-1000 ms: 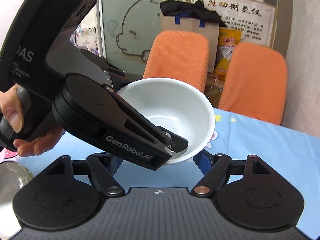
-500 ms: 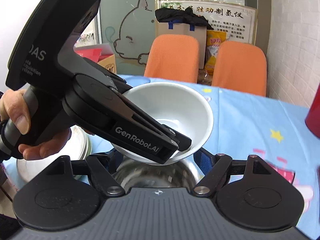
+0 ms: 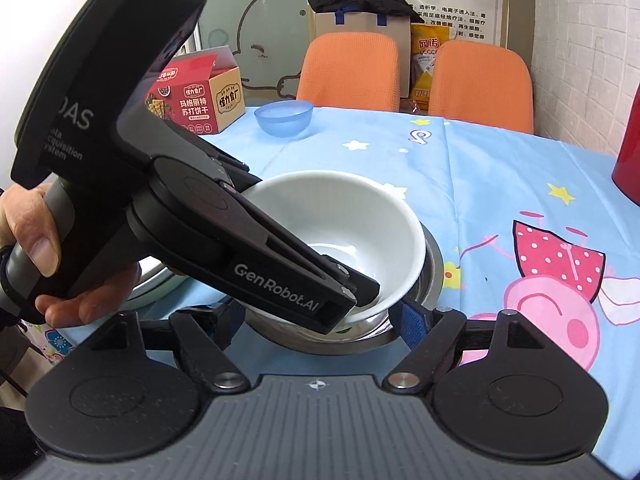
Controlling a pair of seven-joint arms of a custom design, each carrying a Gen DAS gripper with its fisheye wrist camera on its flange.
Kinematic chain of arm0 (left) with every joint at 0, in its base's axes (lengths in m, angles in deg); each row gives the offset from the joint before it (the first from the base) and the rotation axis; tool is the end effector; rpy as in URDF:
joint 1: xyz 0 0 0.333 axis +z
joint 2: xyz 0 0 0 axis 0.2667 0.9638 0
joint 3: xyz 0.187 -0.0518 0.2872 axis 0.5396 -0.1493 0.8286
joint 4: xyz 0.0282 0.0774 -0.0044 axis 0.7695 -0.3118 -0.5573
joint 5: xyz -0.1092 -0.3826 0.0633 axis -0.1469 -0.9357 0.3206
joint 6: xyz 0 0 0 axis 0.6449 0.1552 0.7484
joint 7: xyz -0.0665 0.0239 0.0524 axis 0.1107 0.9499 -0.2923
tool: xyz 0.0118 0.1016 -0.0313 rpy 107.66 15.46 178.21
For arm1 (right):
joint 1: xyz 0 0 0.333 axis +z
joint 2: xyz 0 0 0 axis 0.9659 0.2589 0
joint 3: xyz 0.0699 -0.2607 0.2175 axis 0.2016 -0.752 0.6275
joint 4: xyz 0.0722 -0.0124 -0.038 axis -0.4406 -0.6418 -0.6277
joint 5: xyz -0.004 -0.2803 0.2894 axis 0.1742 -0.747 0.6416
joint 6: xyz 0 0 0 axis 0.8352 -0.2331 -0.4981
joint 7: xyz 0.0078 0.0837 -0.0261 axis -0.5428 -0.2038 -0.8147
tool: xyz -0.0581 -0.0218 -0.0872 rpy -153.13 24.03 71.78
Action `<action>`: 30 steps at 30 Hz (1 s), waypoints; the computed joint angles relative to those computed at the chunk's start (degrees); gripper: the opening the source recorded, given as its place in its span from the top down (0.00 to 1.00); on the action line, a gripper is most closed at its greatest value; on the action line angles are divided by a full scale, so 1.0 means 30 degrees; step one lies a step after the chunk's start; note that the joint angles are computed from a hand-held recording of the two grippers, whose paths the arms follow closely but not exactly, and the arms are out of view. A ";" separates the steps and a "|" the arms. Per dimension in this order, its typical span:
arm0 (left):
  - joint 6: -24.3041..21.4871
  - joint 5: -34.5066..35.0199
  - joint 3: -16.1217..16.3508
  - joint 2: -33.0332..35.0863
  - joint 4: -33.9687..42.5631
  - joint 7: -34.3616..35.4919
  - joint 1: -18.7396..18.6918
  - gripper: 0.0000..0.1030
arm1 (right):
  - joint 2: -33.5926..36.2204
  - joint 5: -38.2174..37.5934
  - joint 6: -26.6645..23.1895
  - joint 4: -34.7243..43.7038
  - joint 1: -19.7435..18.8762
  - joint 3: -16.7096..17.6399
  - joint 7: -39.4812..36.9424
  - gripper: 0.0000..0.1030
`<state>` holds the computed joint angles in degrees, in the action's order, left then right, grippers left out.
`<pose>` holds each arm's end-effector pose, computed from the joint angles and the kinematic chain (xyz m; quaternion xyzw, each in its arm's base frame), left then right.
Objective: Organize plates and bowls
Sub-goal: 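Lower the white bowl with both grippers into the steel bowl and open, then move both grippers to the blue bowl rim and close on it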
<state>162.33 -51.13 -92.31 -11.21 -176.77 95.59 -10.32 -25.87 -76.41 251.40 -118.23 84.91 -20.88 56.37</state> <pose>0.5677 -0.4055 0.3998 -0.5676 0.7498 -0.2938 0.1713 0.5271 0.4100 0.3822 -0.8306 0.3449 -0.1365 0.4153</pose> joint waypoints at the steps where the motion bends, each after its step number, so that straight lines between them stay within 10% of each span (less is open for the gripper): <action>1: -0.0061 0.0317 0.0228 0.0054 0.0085 -0.0138 -0.0176 0.24 | -0.0216 0.0020 0.0364 -0.0428 0.0150 -0.0189 -0.0007 0.00; 7: -0.0859 0.0760 0.0035 -0.0564 -0.0179 -0.0210 0.0181 0.24 | -0.1162 -0.0057 0.0803 -0.1480 0.1315 -0.2017 0.0511 0.00; 16: -0.1354 0.5818 0.1089 -0.3581 -0.2764 -0.6013 -0.0021 0.23 | -0.0785 -0.2671 0.1845 -0.2580 -0.3763 0.2092 0.3619 0.00; 30: -0.2094 0.6319 -0.0237 -0.4877 -0.4410 -0.8125 0.3169 0.22 | 0.3226 -0.5178 -0.0465 0.4091 -0.3027 0.2902 0.3531 0.00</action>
